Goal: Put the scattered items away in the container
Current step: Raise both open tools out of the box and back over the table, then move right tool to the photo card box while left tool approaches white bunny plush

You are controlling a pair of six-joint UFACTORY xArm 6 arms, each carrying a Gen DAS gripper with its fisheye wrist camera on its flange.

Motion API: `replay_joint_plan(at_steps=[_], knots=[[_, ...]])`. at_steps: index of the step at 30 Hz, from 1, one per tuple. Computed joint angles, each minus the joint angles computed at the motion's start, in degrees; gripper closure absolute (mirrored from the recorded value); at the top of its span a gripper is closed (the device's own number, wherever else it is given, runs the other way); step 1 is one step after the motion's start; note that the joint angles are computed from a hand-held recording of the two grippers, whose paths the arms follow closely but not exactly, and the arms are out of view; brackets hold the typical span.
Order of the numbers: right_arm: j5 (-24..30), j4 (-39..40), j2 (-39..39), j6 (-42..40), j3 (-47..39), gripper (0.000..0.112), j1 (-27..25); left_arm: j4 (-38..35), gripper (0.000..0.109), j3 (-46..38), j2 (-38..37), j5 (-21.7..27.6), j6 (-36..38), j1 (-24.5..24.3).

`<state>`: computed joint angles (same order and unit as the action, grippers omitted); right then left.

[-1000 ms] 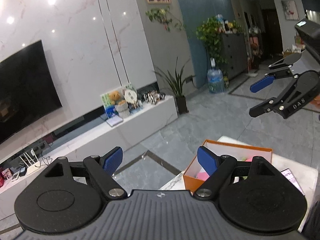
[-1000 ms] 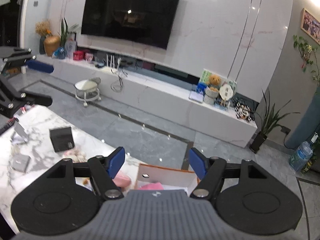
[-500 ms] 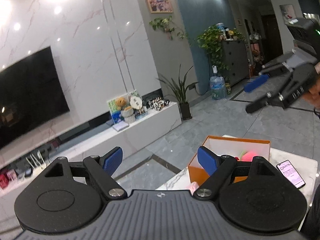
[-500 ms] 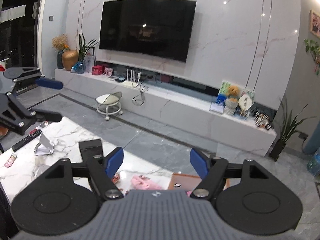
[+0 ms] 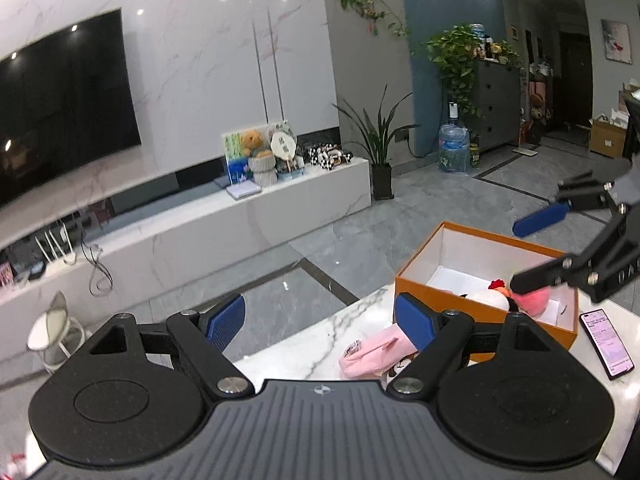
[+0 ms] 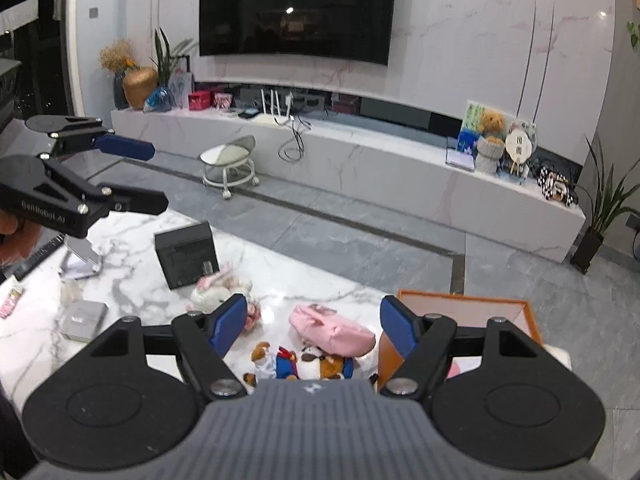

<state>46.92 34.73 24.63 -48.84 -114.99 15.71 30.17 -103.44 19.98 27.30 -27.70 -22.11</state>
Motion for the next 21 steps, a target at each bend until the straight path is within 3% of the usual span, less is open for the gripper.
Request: replay_joint_plan(at_steps=[6,15,21], knots=[[-3.6,-1.9,2.4,4.2,3.0,0.037,1.1,1.3,0.011,3.6,2.2,-0.4,-5.4,1.3],[-8.8,-7.4,4.8,7.6,9.0,0.037,2.3,1.3,0.011,10.4,3.5,-6.8,-15.2,4.3],[-8.0,-11.0,7.9,9.6,7.8,0.037,2.3,-2.2,0.011,13.5,3.8,-7.8,-12.2,5.3]])
